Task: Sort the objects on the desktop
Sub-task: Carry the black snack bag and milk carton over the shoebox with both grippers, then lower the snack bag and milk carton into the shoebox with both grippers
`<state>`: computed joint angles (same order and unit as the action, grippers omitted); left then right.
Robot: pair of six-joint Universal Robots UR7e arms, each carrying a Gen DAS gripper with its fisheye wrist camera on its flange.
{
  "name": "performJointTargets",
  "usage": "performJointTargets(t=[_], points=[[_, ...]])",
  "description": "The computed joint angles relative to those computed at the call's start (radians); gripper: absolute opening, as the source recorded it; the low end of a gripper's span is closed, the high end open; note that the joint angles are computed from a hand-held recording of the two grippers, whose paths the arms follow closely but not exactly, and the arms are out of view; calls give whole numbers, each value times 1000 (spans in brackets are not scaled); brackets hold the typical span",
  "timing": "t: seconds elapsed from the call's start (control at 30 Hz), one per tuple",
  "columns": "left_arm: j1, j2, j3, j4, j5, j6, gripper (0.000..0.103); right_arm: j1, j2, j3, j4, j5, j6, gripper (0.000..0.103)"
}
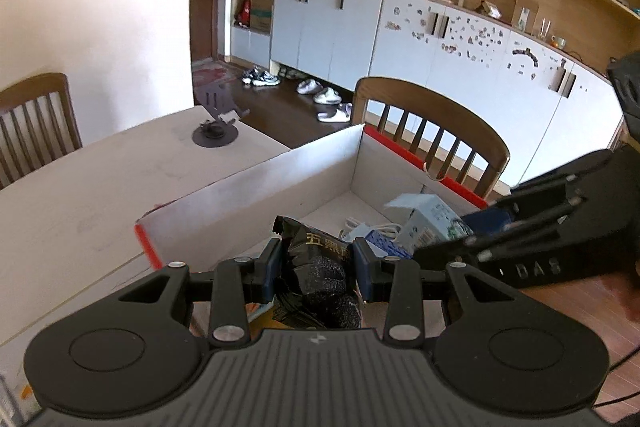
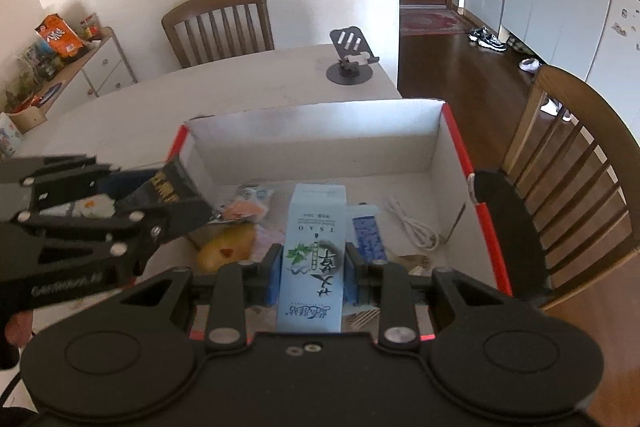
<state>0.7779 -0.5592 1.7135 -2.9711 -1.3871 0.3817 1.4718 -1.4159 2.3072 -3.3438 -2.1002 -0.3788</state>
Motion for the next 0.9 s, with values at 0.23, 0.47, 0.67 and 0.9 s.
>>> performJointTargets(t=[0.23, 0.47, 0.67, 0.9], points=[[21, 95, -156, 150, -7, -34, 36, -28, 16, -15, 32, 26, -20, 29], [26, 180, -279, 244, 11, -29, 36, -45, 46, -27, 64, 33, -45, 29], [27, 235, -359, 313, 35, -16, 36, -59, 72, -44, 82, 25, -62, 29], [35, 287, -452, 429, 73, -46, 36, -81, 104, -63, 111, 5, -65, 29]])
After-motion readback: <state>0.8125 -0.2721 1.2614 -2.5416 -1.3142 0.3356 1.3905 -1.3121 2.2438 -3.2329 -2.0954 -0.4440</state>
